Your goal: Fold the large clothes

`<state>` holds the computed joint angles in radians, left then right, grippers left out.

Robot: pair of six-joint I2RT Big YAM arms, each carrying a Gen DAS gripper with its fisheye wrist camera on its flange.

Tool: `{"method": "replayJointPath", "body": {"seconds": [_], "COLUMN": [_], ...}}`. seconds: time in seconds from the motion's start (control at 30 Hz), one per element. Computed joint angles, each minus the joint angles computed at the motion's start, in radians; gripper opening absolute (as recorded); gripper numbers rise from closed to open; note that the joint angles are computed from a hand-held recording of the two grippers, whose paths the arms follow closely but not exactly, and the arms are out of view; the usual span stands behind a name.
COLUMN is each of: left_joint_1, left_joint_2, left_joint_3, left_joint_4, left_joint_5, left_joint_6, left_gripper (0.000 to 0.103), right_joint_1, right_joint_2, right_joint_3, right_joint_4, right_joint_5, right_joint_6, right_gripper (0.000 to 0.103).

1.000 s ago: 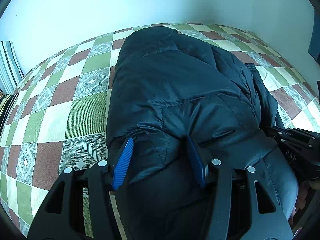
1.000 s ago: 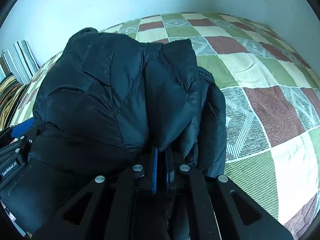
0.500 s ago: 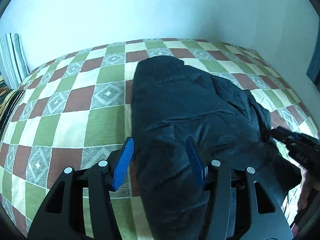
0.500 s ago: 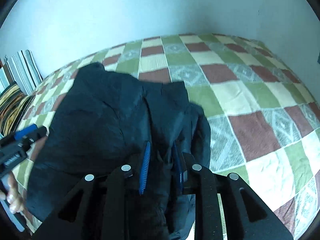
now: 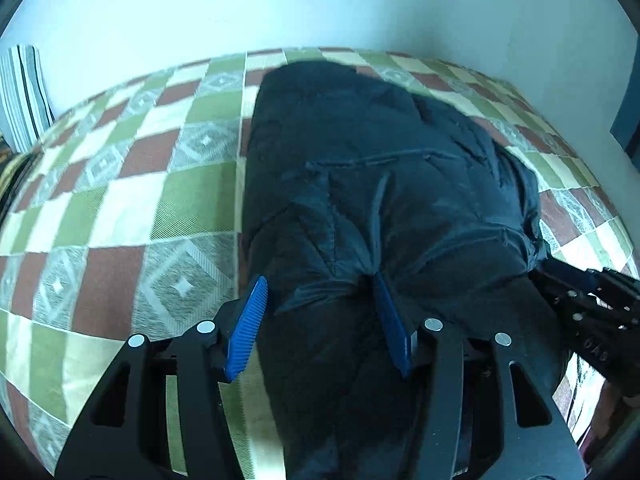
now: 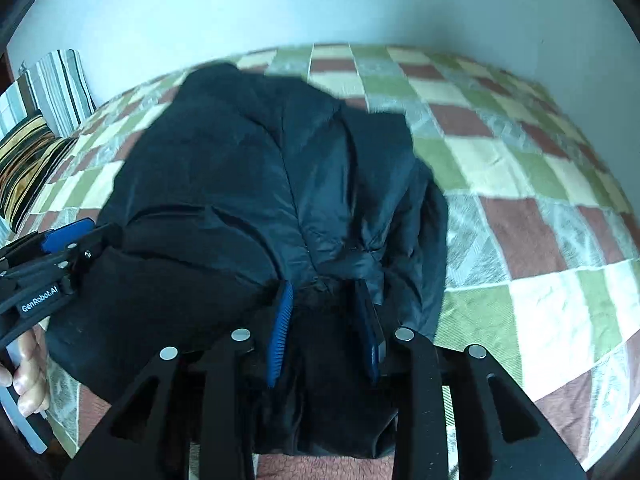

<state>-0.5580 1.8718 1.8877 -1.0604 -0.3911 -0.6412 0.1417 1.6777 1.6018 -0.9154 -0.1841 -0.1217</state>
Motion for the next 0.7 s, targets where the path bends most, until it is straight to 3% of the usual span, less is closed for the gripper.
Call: {"method": "replayJointPath", "body": {"seconds": [0.17, 0.47, 0.63, 0.7], "left_joint_1": [-0.01, -0.013, -0.017, -0.026], "left_joint_2": [0.034, 0.024, 0.004, 0.006], "left_joint_3": [0.018, 0.0, -0.015, -0.005], "left_joint_4": [-0.006, 0.014, 0.033, 0.02], "left_joint_5": [-0.043, -0.064, -0.081, -0.123], "left_joint_6": [-0.001, 0.002, 0.004, 0.006], "left_gripper": [0.056, 0.055, 0.057, 0.063], "right_joint_1": [-0.027, -0.025, -0.019, -0.016], "right_joint_2": [0.032, 0.001, -0.041, -0.059], "right_joint_3": [-0.011, -0.06, -0.091, -0.102], "right_joint_4": [0.014, 0.081, 0.122, 0.136], "right_joint_5": [-0.079, -0.072, -0.043, -0.02], "right_joint_6": [0.053, 0.054, 0.046, 0.051], "right_gripper": [0.034, 0.035, 0.042, 0.051]}}
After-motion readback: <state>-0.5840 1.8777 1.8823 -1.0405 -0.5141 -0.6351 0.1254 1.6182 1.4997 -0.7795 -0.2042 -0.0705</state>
